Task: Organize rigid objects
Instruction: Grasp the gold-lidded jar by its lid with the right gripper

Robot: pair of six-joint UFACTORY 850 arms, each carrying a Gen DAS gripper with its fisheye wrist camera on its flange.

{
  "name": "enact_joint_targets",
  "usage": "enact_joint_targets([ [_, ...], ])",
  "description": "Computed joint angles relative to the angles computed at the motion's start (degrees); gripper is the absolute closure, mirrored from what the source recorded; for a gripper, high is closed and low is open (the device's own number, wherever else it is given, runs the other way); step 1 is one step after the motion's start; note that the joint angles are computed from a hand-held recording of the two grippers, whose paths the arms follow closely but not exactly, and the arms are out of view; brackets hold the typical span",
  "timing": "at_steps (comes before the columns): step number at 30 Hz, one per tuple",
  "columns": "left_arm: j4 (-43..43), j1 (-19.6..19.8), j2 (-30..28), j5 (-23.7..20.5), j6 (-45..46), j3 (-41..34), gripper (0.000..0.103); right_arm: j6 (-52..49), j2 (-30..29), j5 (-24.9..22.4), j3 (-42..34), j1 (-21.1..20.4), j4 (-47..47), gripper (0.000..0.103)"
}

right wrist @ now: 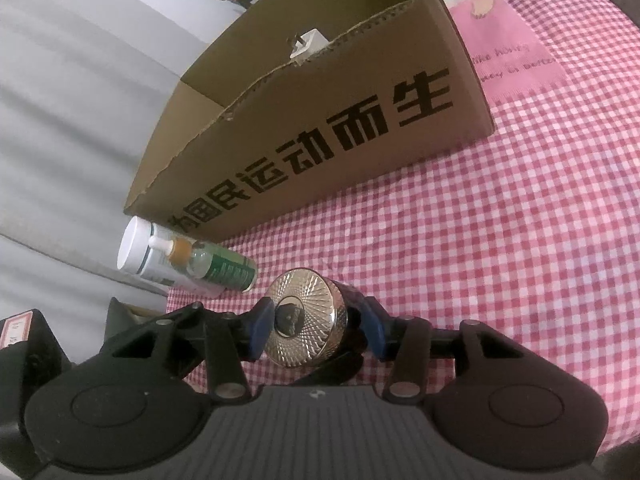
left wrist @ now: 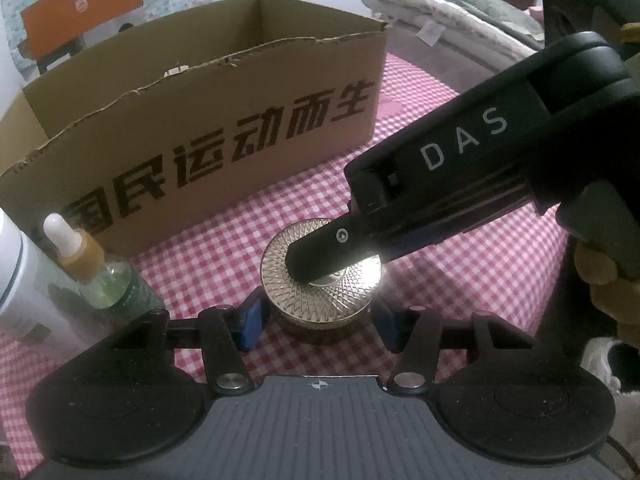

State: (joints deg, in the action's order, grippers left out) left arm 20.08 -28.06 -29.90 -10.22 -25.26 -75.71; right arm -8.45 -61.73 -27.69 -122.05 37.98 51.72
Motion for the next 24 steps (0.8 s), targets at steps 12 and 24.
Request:
enact_joint_targets([
  [12,6.2,-0.9,-3.1,-4.0,-7.2,-4.6,0.048,-3.1,-1.2,-0.1,-0.8,-0.5,4.0,0.049],
  [24,7.3,-1.0,-3.4,-4.9,-9.7,-5.1,0.048,-3.9,-0.2,0.9,0.6,-0.2,4.6,0.049],
])
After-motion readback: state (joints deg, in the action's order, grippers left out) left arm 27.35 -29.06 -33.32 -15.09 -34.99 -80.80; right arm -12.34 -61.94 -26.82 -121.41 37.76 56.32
